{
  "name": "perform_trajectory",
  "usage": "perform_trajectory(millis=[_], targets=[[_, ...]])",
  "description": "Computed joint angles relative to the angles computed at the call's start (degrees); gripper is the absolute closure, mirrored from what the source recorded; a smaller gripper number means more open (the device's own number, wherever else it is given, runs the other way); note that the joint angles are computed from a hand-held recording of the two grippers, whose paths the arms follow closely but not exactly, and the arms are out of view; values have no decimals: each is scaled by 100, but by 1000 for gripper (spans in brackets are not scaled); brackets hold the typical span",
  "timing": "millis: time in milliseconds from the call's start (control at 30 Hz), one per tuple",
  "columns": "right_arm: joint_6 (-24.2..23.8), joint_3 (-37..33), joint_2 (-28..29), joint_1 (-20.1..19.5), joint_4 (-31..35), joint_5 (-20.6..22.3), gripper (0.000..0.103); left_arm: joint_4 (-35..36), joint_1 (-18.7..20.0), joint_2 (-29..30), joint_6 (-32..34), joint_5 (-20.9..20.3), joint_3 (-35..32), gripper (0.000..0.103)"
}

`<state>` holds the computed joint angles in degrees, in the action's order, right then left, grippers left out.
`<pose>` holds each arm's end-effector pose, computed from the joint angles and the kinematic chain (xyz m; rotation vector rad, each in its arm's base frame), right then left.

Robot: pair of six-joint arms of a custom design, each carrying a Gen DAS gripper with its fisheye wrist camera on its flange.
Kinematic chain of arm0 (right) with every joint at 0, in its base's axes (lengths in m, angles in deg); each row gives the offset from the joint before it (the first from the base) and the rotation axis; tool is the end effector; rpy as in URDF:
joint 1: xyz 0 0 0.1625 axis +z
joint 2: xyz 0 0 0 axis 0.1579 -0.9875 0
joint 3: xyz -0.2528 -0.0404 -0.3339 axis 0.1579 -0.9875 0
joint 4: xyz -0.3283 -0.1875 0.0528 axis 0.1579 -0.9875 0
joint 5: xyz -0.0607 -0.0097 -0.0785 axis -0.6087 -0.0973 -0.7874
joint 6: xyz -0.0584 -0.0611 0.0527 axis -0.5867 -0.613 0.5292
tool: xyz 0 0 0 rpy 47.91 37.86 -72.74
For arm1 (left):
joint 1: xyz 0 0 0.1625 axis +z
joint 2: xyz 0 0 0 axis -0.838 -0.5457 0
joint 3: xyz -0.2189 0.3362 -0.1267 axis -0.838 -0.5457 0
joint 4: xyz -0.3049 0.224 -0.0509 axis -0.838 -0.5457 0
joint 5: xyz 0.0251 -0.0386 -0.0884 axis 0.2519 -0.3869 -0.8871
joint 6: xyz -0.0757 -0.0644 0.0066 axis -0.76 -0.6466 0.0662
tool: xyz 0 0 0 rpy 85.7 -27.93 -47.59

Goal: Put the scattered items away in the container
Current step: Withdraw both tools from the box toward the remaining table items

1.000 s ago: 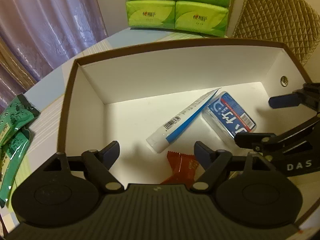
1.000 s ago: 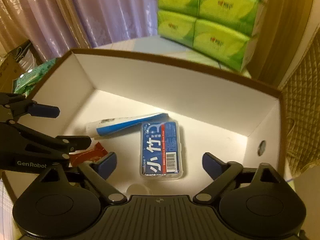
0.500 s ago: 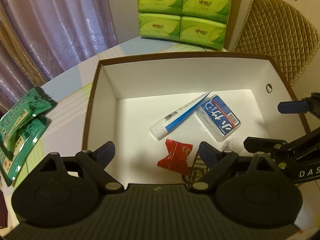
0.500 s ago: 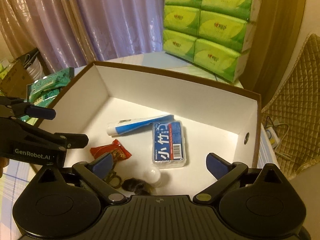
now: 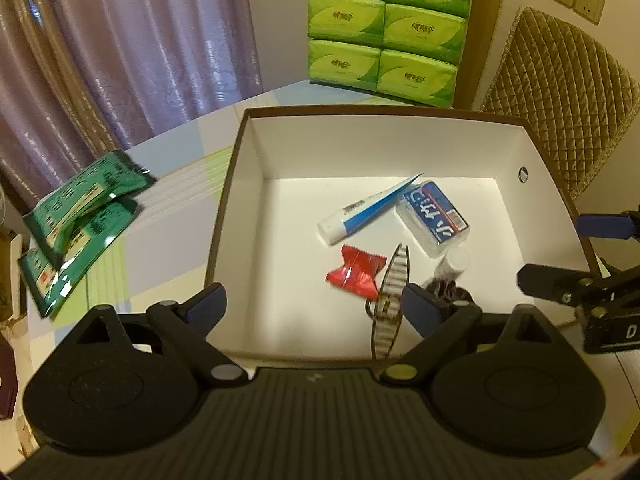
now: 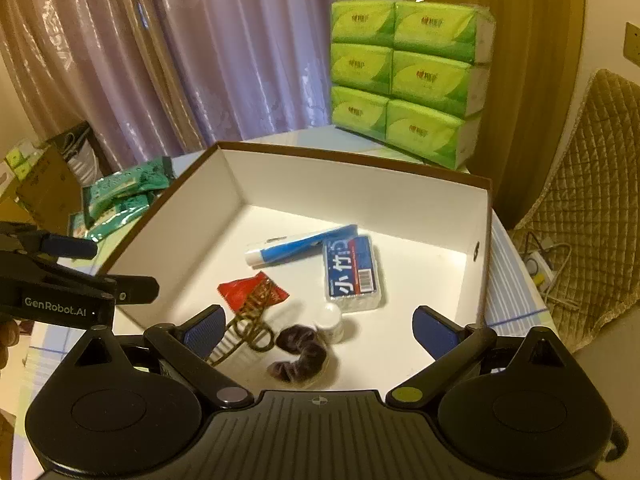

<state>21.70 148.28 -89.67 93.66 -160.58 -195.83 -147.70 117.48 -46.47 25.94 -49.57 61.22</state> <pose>0.2095 -0.6509 0.1746 -0.1410 -2.2222 1.0966 -0.2390 -0.8023 0.1720 1.1177 2.3096 -0.3656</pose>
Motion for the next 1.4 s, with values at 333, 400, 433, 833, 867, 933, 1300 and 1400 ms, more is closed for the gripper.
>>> perform_trajectory(millis=[333,400,433,833,867,933,1300,1400], targets=[[228,692,-141,279,-575,-95,6,-628,-89,-936,-116,-38,1520,10],[259,826,-166,324,-674,-95,6,-676,-97,-1084,-188,-46,1761,10],[285,901,-180,344,-724,-98,6,-679,-95,-1149,-237,-55,1861,10],[458,1616,-204,536,-1038,-256,6,-969,-137,-1756,-610,31,2994,10],[519,1681,-220,535,-1057,-241,6,-944,-136,-1797,-658,13,3065,10],[637,1809,-248,531,-1080,-219,6,-894,-136,-1870,-766,-8,3193,10],[1141,2296,-309,513,-1005,-177,6,-737,-117,-2175,-1298,-7,3779,11],[1190,2386,-312,480,-986,-167,6,-733,-103,-2190,-1370,58,3887,11]])
